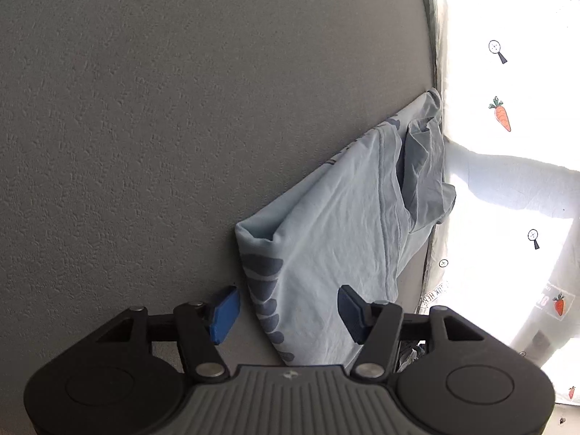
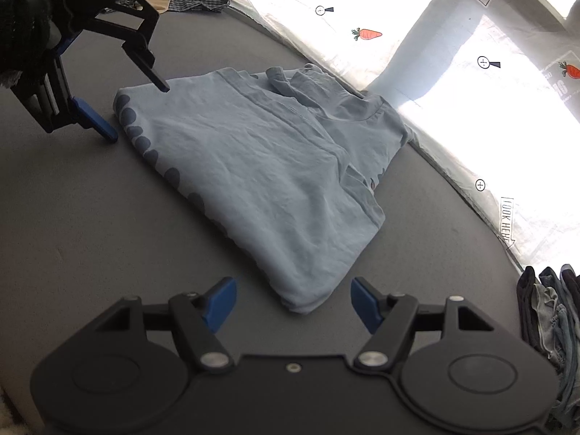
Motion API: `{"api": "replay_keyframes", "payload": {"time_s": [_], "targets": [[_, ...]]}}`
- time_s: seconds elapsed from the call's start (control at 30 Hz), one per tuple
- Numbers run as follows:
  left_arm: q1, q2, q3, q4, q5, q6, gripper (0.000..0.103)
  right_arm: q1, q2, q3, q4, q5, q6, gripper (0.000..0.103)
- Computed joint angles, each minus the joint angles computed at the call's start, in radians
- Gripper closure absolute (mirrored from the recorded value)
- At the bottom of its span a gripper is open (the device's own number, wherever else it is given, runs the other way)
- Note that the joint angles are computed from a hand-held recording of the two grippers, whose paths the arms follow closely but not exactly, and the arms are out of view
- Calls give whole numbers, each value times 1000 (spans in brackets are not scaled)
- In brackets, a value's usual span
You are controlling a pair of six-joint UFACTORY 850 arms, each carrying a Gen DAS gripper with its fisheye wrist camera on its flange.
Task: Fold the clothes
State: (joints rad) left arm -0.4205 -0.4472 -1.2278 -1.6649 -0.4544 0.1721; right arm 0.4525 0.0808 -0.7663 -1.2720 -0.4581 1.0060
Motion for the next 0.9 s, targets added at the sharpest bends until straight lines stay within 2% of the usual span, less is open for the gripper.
{"api": "replay_keyframes", "payload": {"time_s": [0.07,0.2,0.23,0.27,0.33,0.47,0.6,0.7,0.77,0.83,0.87,0.9], "targets": [[2,-8,-10,-4,7,-4,43,3,1,5,9,-1,-7,32],[5,-24,-48,92,6,-82,44,4,0,8,25,-3,-8,32],[4,-27,-54,112,12,-100,53,4,-3,8,21,-3,-5,32],[3,-30,-61,132,17,-119,73,3,-5,8,15,-2,-1,32],[5,-35,-70,150,15,-158,89,7,-11,8,-17,-3,17,32],[12,-25,-44,-50,-3,-56,93,32,-41,4,-152,-39,87,32],[15,-29,-70,-103,-21,-13,93,48,-84,-14,-243,-49,116,32],[17,-38,-97,-114,-32,0,93,68,-133,-34,-360,-104,169,32],[19,-43,-107,-123,-40,5,93,70,-167,-58,-398,-138,192,40],[21,-52,-115,-140,-49,10,93,62,-199,-85,-398,-166,185,58],[23,-56,-116,-158,-59,20,93,49,-211,-103,-376,-152,150,60],[25,-57,-114,-162,-66,23,93,37,-222,-120,-352,-136,114,68]]}}
